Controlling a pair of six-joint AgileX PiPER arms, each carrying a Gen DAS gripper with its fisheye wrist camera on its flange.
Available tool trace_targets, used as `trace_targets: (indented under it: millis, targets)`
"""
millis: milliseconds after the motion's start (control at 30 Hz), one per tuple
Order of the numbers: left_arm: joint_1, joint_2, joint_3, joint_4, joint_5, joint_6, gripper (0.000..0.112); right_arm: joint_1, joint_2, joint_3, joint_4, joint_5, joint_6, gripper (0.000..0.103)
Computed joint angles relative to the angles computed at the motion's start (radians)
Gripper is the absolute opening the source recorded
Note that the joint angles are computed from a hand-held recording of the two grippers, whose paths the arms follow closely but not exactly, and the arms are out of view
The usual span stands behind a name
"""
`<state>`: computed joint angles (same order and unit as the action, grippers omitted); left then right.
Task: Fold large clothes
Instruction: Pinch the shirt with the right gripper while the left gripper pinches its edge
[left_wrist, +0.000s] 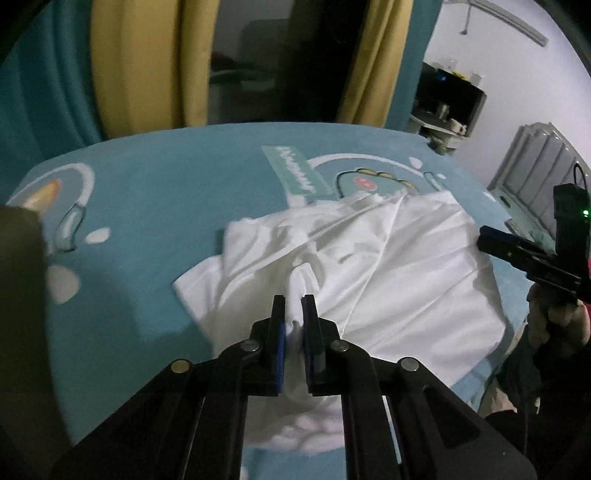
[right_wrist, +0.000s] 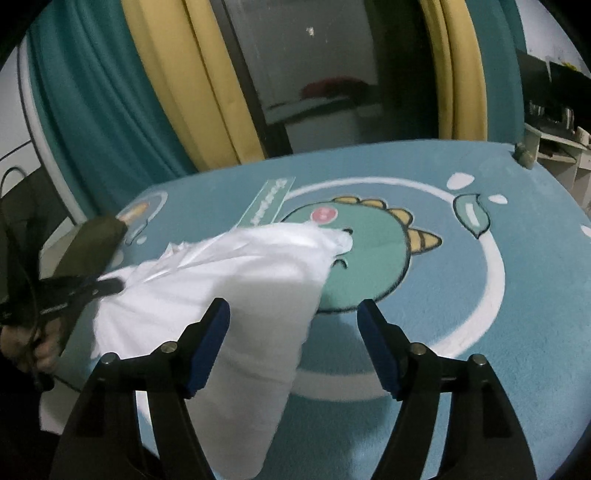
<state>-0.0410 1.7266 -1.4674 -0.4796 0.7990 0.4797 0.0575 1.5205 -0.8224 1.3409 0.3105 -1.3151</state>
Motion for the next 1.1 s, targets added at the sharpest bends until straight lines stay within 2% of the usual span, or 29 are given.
trace_targets:
  millis: [100, 200, 300, 367, 500, 567, 667, 767, 800, 867, 933, 1033, 1100]
  targets:
    - [0.021, 0.019, 0.027, -0.005, 0.001, -0.007, 0.009, 0.060, 0.086, -0.057, -0.238, -0.049, 0.224, 0.072]
    - [0.023, 0.052, 0.028, -0.009, 0.019, -0.033, 0.010, 0.102, 0.127, -0.072, -0.303, -0.084, 0.291, 0.071]
    - [0.031, 0.044, 0.038, -0.014, 0.013, -0.038, 0.022, 0.118, 0.117, -0.071, -0.363, -0.104, 0.344, 0.072]
    - [0.042, 0.020, 0.046, -0.007, -0.004, -0.043, 0.041, 0.106, 0.105, -0.070, -0.354, -0.091, 0.335, 0.072]
    - [0.101, -0.005, 0.046, -0.063, -0.002, 0.005, 0.053, 0.069, 0.057, -0.048, -0.261, -0.061, 0.241, 0.072]
    - [0.128, 0.017, 0.038, -0.073, 0.002, 0.015, 0.060, 0.034, 0.030, -0.029, -0.102, -0.019, 0.076, 0.072]
    - [0.169, 0.067, 0.015, -0.100, 0.027, -0.002, 0.063, -0.020, -0.003, -0.014, 0.032, 0.054, -0.059, 0.072]
    - [0.209, 0.132, -0.016, -0.199, 0.097, 0.021, 0.069, -0.027, -0.019, -0.014, 0.004, 0.061, -0.044, 0.072]
    - [0.209, 0.129, -0.004, -0.220, 0.080, 0.040, 0.070, -0.027, -0.019, -0.016, -0.015, 0.060, -0.030, 0.072]
    - [0.196, 0.143, -0.024, -0.236, 0.103, 0.052, 0.072, -0.024, -0.001, -0.023, -0.059, 0.056, 0.005, 0.070]
    - [0.194, 0.176, -0.060, -0.294, 0.165, 0.087, 0.073, -0.016, 0.040, -0.047, -0.147, 0.057, 0.091, 0.058]
    - [0.190, 0.234, -0.107, -0.401, 0.258, 0.137, 0.075, -0.002, 0.084, -0.055, -0.139, 0.052, 0.087, 0.054]
    - [0.171, 0.245, -0.112, -0.435, 0.253, 0.149, 0.083, 0.008, 0.100, -0.058, -0.132, 0.038, 0.083, 0.053]
